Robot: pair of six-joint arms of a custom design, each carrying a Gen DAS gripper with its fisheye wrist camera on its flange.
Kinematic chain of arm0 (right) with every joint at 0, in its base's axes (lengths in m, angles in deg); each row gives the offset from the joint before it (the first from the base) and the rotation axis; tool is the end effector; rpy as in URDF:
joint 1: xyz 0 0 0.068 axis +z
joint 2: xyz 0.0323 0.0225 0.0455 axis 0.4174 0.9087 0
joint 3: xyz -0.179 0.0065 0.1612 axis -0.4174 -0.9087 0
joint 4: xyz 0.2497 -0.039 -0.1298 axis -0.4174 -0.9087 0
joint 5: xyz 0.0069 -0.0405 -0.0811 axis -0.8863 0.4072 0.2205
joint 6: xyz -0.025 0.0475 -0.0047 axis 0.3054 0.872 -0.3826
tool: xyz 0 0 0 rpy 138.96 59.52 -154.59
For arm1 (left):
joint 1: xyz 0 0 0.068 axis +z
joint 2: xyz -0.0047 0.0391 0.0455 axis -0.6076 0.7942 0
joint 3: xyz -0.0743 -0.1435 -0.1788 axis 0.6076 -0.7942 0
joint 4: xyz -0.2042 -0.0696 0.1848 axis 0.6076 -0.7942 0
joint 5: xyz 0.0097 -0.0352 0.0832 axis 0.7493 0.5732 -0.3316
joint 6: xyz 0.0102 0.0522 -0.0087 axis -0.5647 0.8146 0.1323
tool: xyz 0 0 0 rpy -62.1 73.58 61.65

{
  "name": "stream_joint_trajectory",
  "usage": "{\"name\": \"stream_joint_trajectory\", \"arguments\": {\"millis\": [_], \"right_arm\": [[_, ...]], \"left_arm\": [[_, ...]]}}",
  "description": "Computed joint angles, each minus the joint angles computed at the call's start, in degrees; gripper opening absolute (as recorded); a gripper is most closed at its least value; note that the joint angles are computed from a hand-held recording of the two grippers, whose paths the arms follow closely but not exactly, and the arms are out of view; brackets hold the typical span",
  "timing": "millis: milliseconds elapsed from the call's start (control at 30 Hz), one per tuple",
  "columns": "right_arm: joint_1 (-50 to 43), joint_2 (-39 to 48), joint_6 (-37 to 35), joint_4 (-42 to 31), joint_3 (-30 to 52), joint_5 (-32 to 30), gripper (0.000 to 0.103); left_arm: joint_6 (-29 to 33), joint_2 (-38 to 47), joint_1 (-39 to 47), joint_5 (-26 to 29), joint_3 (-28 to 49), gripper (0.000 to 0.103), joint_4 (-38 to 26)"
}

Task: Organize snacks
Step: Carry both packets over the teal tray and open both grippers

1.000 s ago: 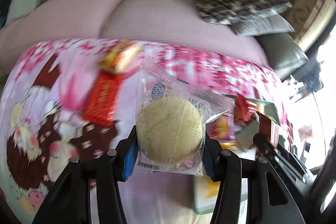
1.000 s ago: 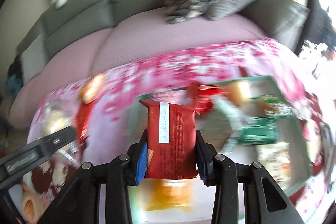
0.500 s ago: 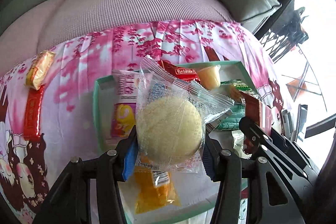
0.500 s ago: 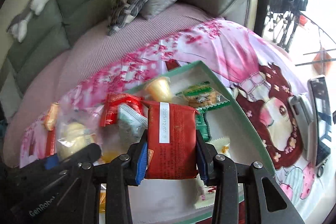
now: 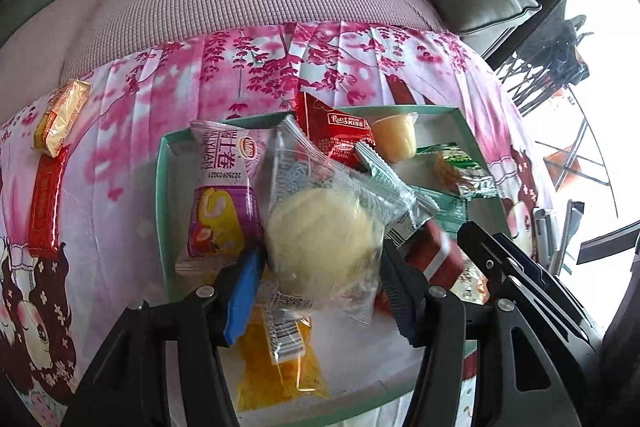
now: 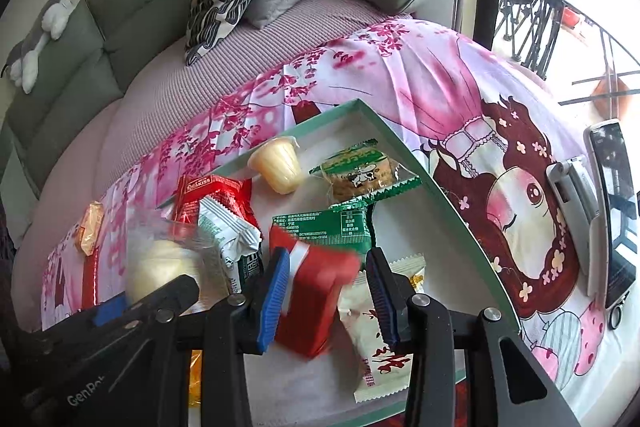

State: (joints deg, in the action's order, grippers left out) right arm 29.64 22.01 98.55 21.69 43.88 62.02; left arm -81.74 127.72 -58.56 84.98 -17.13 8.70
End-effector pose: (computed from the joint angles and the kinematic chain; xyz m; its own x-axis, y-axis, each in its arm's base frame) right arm 0.2560 0.0253 0.2011 -0.8584 0.1989 -0.4728 0.1092 0.9715 0.2105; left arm 0.2671 -0.1053 0.2055 -0.9298 -0.1078 -0.3518 -0.0280 0.9741 -0.2245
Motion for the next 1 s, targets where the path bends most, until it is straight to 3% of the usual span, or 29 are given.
{"name": "stream_joint_trajectory", "arguments": {"millis": [233, 400, 533, 700, 767, 833, 900, 1000], "right_arm": [[-1.1, -2.2, -0.1, -0.8, 0.2, -0.3, 0.043], [-0.8, -3.2, -0.4, -1.3, 0.2, -0.5, 0.043], [1.3, -2.8, -0.2, -1.8, 0.6, 0.1, 0.059], [4.6, -1.9, -0.3, -1.1, 0.9, 0.6, 0.068], [5.6, -1.9, -0.2, -0.8, 0.7, 1.3, 0.079], [6.4, -1.9, 0.2, -0.3, 0.5, 2.0, 0.088], [6.9, -1.7, 0.1, 0.0, 0.4, 2.4, 0.089], [7.2, -1.3, 0.2, 0.2, 0.3, 2.8, 0.092]], "left_arm": [[-1.2, -5.1, 0.9, 1.9, -1.9, 0.063, -0.4], [-1.8, -10.2, 2.1, -0.4, -3.5, 0.063, -1.8], [-2.0, -11.9, 3.8, -4.4, -4.9, 0.063, -3.0], [-1.2, -12.4, 7.1, -6.3, -6.7, 0.063, -3.7], [-1.2, -12.8, 7.9, -7.2, -7.7, 0.064, -3.5], [-1.1, -12.9, 8.5, -8.1, -8.4, 0.068, -3.3], [-1.0, -13.2, 8.6, -8.8, -9.1, 0.082, -2.8], [-0.8, -13.7, 8.7, -10.7, -10.1, 0.085, -2.2]]}}
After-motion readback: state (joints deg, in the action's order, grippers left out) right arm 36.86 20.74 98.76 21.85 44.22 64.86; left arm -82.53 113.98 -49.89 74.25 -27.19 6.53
